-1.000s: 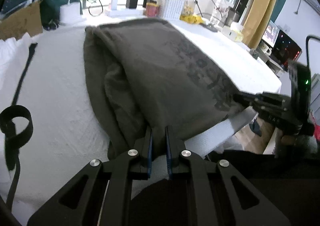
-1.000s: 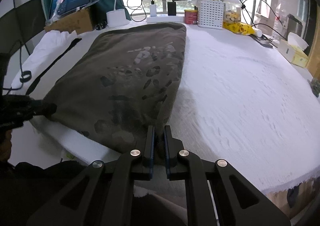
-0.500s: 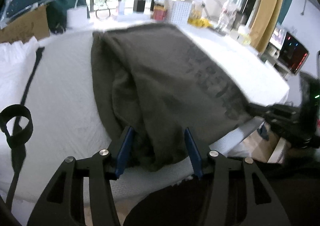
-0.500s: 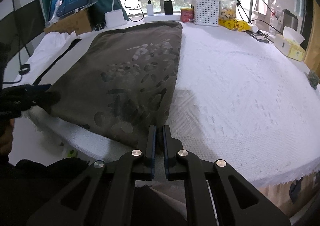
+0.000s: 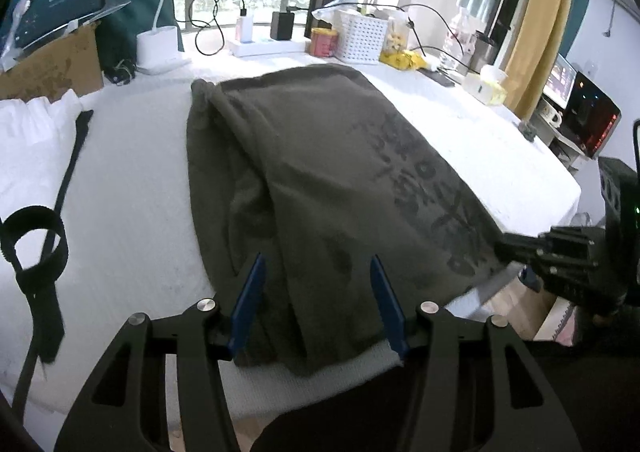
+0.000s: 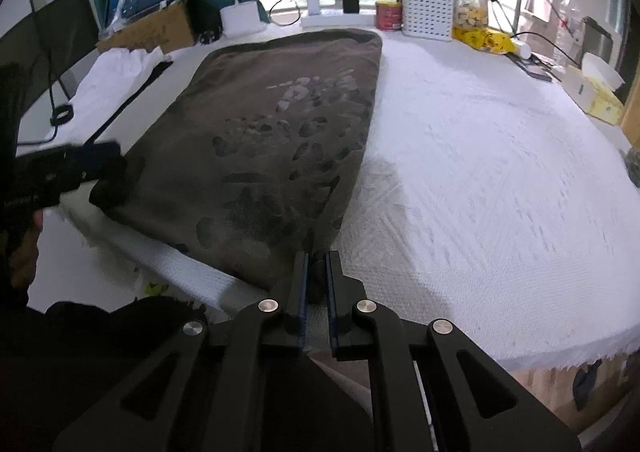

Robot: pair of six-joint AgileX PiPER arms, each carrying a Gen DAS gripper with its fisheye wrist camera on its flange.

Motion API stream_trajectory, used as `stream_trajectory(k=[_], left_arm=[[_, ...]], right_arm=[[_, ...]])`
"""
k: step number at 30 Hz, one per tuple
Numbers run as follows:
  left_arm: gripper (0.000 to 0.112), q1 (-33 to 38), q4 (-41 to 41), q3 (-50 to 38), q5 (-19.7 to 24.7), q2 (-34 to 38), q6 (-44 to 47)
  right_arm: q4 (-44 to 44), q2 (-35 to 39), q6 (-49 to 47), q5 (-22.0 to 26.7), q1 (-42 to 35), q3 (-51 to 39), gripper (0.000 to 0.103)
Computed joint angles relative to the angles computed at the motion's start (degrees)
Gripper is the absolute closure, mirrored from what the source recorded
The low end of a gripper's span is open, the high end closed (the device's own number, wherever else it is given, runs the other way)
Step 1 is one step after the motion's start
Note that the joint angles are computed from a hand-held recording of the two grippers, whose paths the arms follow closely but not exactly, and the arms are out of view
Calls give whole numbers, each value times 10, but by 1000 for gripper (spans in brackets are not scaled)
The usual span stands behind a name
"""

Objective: Fold small clothes
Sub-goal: 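Open the left tool and withdraw it from the folded shirt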

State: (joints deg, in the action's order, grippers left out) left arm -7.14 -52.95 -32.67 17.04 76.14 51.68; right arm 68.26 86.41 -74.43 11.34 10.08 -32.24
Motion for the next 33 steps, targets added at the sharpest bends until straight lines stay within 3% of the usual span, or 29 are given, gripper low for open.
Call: stream_trajectory(k=[1, 4, 5, 7, 15, 19, 27, 33], left_arm=[[58, 0, 7, -6, -1, 5, -9], [58, -1, 23, -22, -4, 17, -29], [58, -3, 32, -28, -5, 21, -39], [58, -4, 49, -44, -4, 32, -58], [58, -17, 159, -102, -11, 61, -178], [58, -8, 140, -126, -3, 74, -154], [58, -7, 178, -178, 2, 110, -200], [58, 16, 148, -233, 30, 151, -174]], right_arm=[[-22, 0, 22, 10, -5, -6, 84], [-29, -5, 30, 25, -15, -13, 55], [-29, -7, 29, 26, -16, -15, 51], [1, -7, 0, 32, -21, -20, 51], [-23, 28, 31, 43, -31, -86, 50], [-46, 49, 54, 53, -38, -124, 50], [-88, 97, 89, 75, -54, -195, 50], [-109, 131, 114, 83, -56, -243, 50]])
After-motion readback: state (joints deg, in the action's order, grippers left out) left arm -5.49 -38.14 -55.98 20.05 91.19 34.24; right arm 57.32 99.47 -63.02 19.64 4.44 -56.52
